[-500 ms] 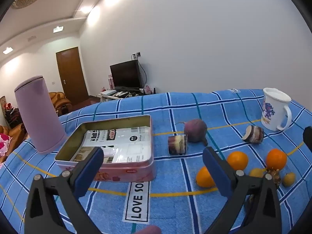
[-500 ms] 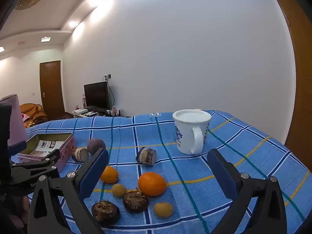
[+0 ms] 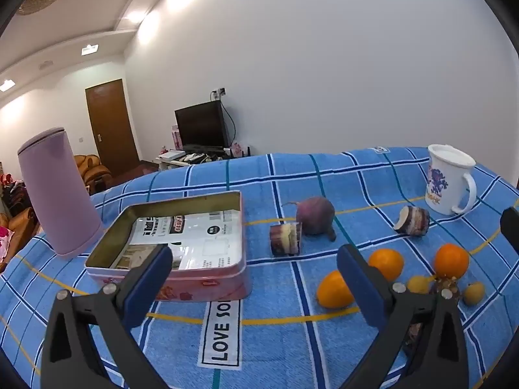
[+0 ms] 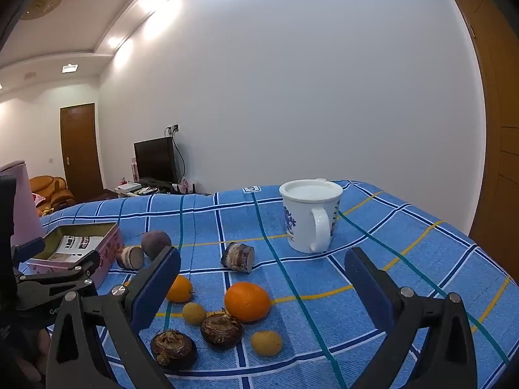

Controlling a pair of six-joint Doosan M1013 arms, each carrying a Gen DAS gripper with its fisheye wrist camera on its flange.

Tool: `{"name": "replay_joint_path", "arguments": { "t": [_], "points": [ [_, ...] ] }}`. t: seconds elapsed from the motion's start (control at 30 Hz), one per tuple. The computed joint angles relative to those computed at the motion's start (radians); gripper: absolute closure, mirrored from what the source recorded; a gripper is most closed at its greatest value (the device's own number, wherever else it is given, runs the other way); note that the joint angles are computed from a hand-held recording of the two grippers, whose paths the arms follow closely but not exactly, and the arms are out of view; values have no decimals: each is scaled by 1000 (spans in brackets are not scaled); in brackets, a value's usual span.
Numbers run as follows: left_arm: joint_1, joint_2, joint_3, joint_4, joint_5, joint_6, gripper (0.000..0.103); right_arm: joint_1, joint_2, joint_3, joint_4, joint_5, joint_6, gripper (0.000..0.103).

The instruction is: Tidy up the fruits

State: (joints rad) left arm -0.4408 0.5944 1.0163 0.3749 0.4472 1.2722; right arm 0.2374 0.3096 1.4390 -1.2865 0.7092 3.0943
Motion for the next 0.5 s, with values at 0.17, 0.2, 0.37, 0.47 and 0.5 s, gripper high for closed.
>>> {"name": "replay_joint_path", "arguments": {
  "t": [0.17,0.2,0.37,0.47,0.5],
  "points": [
    [3,0,-1,-23,5,19,0,3,3,-5,6,6,-15,1],
    [2,1,-3,-27,8,22,0,3,4,-6,7,6,-16,1],
    [2,0,-2,-35,8,34,0,6,5,-6,3,9,-12,1],
    [1,-1,-1,-35,6,37,0,5,4,-5,4,8,-13,1],
    [1,0,-2,-33,7,35,0,5,4,-5,4,8,-13,1]
  ]
}}
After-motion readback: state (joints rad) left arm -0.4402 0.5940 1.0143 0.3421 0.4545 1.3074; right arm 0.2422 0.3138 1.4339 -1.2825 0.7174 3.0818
